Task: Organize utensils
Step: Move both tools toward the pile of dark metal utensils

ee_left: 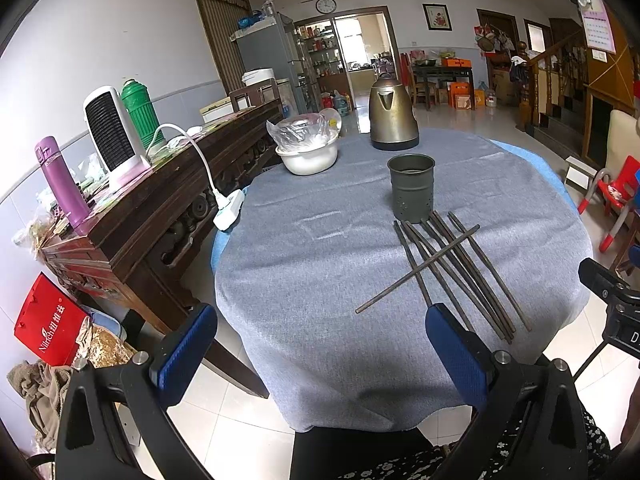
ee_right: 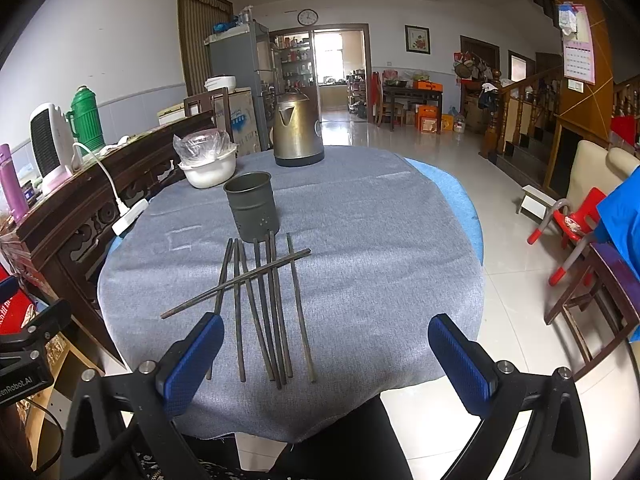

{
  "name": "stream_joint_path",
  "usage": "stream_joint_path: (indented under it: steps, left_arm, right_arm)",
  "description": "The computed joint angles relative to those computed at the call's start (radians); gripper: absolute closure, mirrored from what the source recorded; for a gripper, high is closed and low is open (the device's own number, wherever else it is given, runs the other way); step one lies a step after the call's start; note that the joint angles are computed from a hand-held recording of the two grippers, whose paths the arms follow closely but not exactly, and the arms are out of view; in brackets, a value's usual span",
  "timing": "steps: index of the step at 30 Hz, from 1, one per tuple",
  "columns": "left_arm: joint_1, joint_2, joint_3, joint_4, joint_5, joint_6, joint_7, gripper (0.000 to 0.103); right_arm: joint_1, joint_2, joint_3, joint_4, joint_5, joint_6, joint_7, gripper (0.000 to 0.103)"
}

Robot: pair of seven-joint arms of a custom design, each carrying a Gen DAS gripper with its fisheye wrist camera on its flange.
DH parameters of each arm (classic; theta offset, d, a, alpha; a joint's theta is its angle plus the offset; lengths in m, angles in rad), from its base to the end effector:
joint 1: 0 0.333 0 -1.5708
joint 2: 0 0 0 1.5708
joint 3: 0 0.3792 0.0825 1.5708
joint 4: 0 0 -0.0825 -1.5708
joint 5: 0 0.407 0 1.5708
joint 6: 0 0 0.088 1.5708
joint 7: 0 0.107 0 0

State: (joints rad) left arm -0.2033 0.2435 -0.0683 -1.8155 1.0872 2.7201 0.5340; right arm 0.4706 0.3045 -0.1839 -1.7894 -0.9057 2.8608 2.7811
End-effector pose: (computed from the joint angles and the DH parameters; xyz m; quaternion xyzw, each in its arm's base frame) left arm 0.6626 -0.2135 0.5163 -0.6009 0.6631 -0.2329 0.3808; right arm 0.6664 0.2576 0.5048 -0.5999 0.6678 -0.3039 0.3191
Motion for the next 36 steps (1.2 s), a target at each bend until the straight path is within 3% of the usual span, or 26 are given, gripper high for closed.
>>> stream_joint_path:
  steps: [16,21,28,32,36]
  left_arm:
    - [0.003,0.005,-0.002,0.004,-0.014,0.003,0.013,0.0]
    - [0.002,0.024,0.002,0.027,-0.026,0.006,0.026,0.0]
    - [-0.005,0.079,0.008,0.09,-0.091,-0.019,0.093,0.0]
    - [-0.011,0.127,0.013,0.148,-0.145,-0.044,0.148,0.0]
    - [-0.004,0.19,0.009,0.224,-0.243,-0.066,0.228,0.0]
  right_arm:
    - [0.006,0.016,-0.011,0.015,-0.008,0.013,0.007,0.0]
    - [-0.001,0.041,-0.005,0.044,0.047,0.0,-0.058,0.0]
    - [0.02,0.087,-0.048,0.099,0.062,0.006,-0.091,0.0]
    - [-0.022,0.124,-0.012,0.138,0.204,0.013,-0.211,0.0]
    - [-0.124,0.186,0.096,0.204,0.433,0.027,-0.385,0.0]
